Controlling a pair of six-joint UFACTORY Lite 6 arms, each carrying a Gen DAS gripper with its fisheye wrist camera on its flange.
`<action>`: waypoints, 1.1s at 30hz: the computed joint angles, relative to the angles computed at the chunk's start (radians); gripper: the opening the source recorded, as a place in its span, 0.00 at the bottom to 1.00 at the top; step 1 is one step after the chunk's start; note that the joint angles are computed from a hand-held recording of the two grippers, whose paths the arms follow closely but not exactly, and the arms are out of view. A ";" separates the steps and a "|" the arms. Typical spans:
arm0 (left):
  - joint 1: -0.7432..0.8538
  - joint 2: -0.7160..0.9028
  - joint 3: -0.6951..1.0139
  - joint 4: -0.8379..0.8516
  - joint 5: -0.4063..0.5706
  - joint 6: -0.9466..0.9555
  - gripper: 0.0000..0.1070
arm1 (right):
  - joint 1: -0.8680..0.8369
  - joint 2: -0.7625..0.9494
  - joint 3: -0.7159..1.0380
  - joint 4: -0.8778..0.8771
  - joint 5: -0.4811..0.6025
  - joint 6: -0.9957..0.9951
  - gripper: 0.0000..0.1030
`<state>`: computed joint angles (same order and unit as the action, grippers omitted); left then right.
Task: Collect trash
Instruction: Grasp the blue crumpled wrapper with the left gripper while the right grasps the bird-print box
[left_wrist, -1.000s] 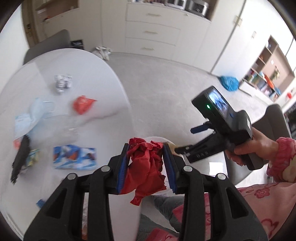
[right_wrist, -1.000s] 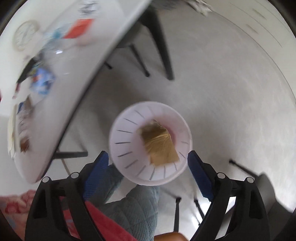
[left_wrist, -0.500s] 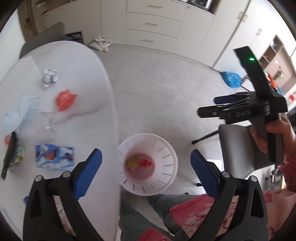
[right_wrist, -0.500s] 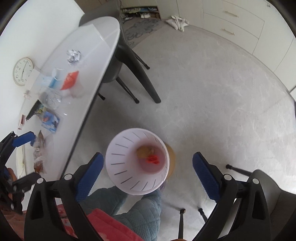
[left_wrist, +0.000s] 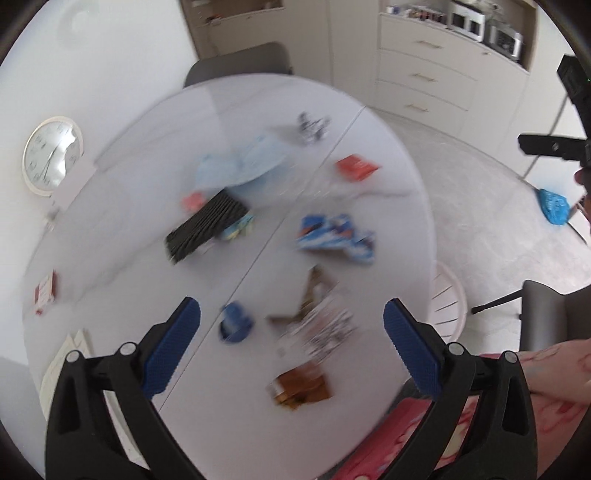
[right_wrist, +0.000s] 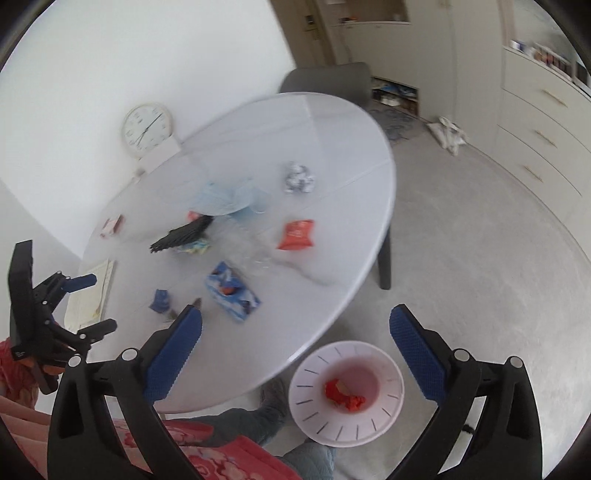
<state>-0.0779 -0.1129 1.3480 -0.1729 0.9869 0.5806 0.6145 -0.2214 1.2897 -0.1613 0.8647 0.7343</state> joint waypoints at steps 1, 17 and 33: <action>0.045 0.016 -0.016 -0.025 -0.013 0.037 0.89 | 0.016 0.057 0.043 0.004 -0.009 -0.008 0.98; 0.170 0.461 0.008 -0.118 -0.207 0.172 0.40 | 0.144 0.539 0.404 0.059 -0.003 0.067 0.98; 0.340 0.348 0.061 -0.224 -0.061 0.253 0.22 | 0.128 1.155 0.928 0.060 0.080 -0.327 0.65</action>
